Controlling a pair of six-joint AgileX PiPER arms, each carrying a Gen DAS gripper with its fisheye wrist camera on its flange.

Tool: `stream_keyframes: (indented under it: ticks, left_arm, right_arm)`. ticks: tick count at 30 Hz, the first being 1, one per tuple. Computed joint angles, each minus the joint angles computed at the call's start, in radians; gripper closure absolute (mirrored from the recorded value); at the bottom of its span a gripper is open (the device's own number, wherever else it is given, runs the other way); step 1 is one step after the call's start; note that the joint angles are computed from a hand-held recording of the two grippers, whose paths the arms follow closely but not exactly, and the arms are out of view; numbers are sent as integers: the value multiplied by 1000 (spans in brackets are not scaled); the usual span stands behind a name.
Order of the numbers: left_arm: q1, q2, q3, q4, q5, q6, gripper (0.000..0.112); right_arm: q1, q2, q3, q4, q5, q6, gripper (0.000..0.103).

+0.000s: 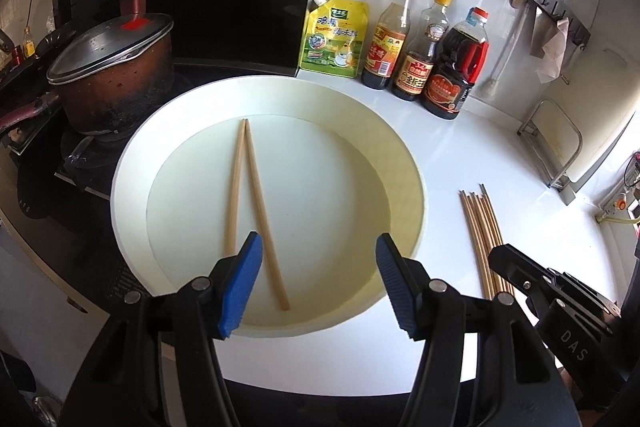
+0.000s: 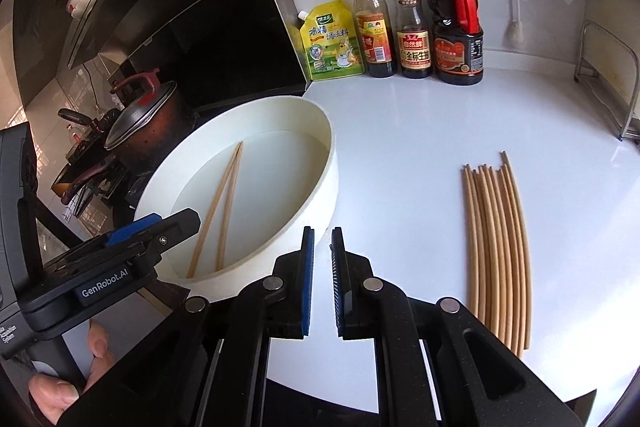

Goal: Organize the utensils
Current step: 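Withdraw both open tools from the basin back toward the chopstick bundle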

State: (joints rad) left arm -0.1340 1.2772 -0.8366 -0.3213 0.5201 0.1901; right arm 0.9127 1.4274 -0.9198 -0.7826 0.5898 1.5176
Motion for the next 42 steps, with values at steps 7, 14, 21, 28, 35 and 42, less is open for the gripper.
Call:
stream_keyframes:
  ticks: [7, 14, 21, 28, 35, 42]
  left_arm:
    - [-144, -21, 18, 105, -13, -154, 53]
    - [-291, -12, 37, 236, -44, -340, 53]
    - [-413, 32, 21, 352, -57, -493, 51]
    - [-479, 81, -10, 429, -46, -592, 51]
    - [-521, 114, -27, 486, -39, -668, 49]
    - [-538, 146, -49, 509, -39, -704, 49]
  right_arm:
    - [26, -142, 125, -61, 61, 98, 93]
    - [28, -252, 240, -62, 114, 146, 93]
    - [-26, -355, 340, -32, 123, 130, 90]
    - [-64, -412, 402, -23, 113, 125, 87]
    - [-140, -423, 421, 15, 59, 49, 84]
    - [-230, -410, 425, 69, 4, -58, 81]
